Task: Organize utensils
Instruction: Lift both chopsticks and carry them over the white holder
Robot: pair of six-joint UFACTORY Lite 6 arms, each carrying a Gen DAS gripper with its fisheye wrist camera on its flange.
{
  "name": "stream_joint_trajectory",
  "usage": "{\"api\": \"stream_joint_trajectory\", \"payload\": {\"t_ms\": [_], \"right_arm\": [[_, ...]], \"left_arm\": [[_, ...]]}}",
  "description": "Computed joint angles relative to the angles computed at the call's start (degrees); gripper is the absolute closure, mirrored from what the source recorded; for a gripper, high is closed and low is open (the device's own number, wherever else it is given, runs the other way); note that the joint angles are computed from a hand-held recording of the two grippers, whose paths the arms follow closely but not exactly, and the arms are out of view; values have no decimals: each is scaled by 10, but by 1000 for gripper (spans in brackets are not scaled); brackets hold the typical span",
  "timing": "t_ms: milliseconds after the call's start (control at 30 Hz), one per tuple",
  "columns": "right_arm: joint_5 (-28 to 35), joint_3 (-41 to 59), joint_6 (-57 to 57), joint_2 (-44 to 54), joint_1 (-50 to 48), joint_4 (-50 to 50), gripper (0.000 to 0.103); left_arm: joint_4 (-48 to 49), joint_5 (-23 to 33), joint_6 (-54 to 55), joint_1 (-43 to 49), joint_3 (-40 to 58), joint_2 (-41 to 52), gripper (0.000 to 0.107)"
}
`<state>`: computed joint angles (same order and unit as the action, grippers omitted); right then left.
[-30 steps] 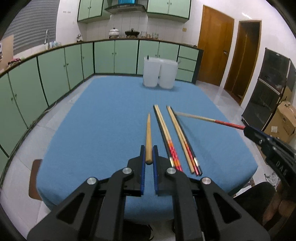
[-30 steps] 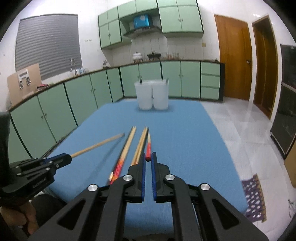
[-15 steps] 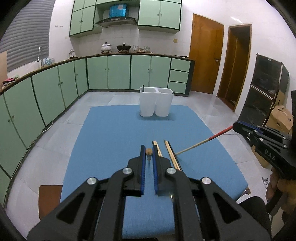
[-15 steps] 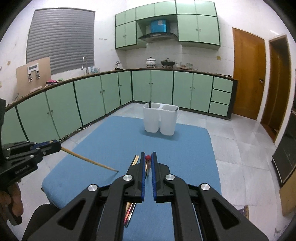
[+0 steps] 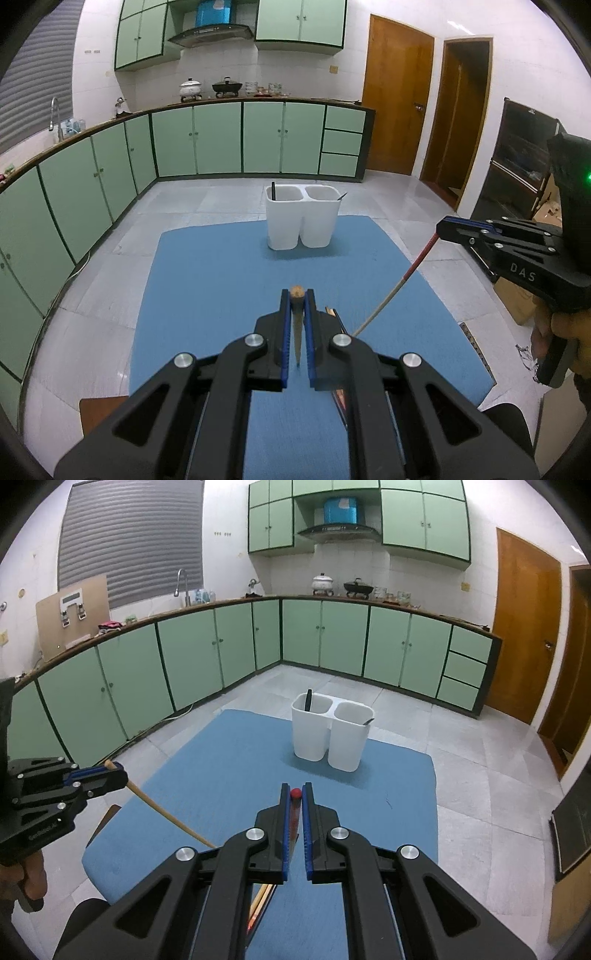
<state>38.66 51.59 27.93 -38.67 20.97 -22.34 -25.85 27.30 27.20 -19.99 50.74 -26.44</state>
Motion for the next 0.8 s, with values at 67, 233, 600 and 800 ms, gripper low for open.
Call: {"api": "stream_joint_trajectory", "payload": {"t_ms": [67,233,600,800], "right_arm": [[-1,17,-18,16,-9,8,97],[3,49,-50,33,-22,24,97],[19,223,-206,161,-116,153,97],[69,462,-309,332,-202,254,97]], "left_arm": [[-8,1,13,3,19,22,101],[-19,5,21,5,49,44,101],[14,24,-23,-10,257,188,101],[90,50,-99,-35,502,352,101]]}}
